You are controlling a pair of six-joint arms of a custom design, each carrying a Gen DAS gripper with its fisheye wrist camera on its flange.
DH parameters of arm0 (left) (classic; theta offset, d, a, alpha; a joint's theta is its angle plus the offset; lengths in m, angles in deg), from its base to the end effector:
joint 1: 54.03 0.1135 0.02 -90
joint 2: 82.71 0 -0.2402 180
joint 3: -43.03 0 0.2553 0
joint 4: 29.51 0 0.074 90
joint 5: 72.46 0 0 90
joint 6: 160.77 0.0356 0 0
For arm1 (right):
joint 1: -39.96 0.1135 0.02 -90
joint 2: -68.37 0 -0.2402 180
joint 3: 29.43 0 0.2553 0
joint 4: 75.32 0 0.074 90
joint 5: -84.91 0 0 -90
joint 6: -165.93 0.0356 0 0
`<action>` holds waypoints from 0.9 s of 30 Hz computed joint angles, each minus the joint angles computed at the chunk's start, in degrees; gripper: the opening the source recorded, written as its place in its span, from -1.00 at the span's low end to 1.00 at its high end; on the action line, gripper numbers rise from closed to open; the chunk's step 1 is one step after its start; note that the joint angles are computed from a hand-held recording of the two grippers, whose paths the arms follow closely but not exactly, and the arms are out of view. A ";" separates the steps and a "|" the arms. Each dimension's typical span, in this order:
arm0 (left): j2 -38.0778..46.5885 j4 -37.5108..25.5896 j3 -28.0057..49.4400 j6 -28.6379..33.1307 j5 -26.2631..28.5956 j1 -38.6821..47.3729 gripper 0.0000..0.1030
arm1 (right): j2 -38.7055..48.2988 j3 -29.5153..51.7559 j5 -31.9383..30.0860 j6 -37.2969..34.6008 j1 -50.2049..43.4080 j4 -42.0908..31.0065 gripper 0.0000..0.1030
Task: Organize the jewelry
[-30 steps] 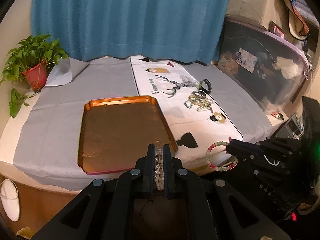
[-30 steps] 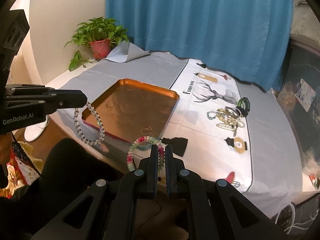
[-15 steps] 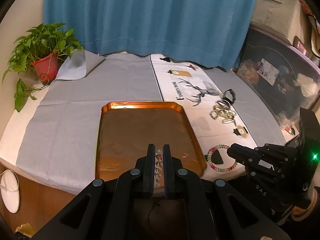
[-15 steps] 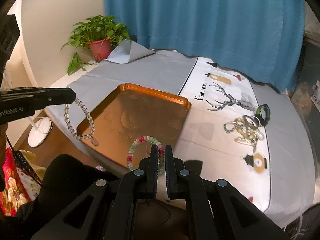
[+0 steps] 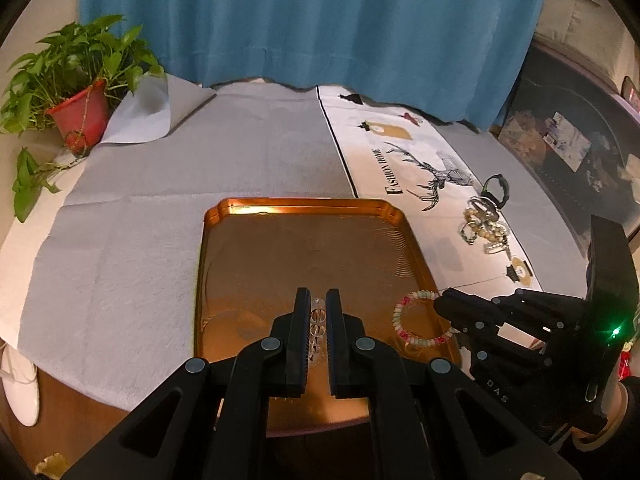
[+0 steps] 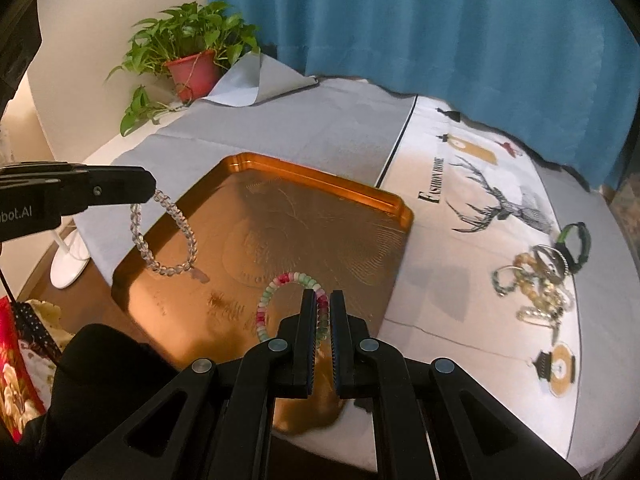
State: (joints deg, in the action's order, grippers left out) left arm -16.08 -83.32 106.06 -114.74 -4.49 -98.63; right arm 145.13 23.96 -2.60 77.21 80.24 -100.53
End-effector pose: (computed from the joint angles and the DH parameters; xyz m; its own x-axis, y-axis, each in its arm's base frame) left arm 0.1782 -0.1570 0.2278 -0.7838 -0.1310 -0.6071 -0.0516 0.9879 -0.1465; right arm 0.2084 0.1746 0.1639 -0.5859 -0.4673 -0.6621 -0.6111 0.7914 -0.0178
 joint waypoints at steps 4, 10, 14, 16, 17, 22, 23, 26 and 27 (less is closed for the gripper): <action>2.27 1.72 0.02 1.56 0.79 2.39 -0.84 | 4.25 1.75 -0.79 0.45 -0.75 2.39 -0.83; 5.03 -3.87 0.54 -5.42 -6.39 1.99 0.97 | 6.35 2.23 -0.05 2.73 -2.50 0.60 0.42; 3.37 -7.64 -1.73 -11.79 -5.96 -2.16 0.97 | -0.51 -3.41 0.12 3.30 -2.99 -2.22 0.42; 3.22 -10.55 -2.28 -16.41 -6.98 -6.35 0.97 | -6.13 -7.10 0.06 4.34 -2.39 -5.22 0.42; 3.76 -12.77 -2.25 -20.29 -7.92 -9.95 0.97 | -9.22 -8.88 0.20 4.98 -1.82 -6.69 0.42; 7.76 -21.22 0.36 -36.03 -9.66 -25.39 0.97 | -28.29 -16.98 4.51 9.91 5.49 -17.04 0.43; 8.51 -22.71 1.33 -38.86 -9.84 -28.18 0.97 | -32.36 -18.09 6.16 10.90 8.12 -19.92 0.43; 10.17 -27.01 4.68 -45.20 -11.04 -34.18 0.97 | -40.61 -19.34 11.65 13.87 15.49 -26.96 0.43; 10.81 -28.87 6.16 -47.32 -11.68 -36.02 0.97 | -43.32 -19.39 13.63 15.11 17.76 -29.49 0.43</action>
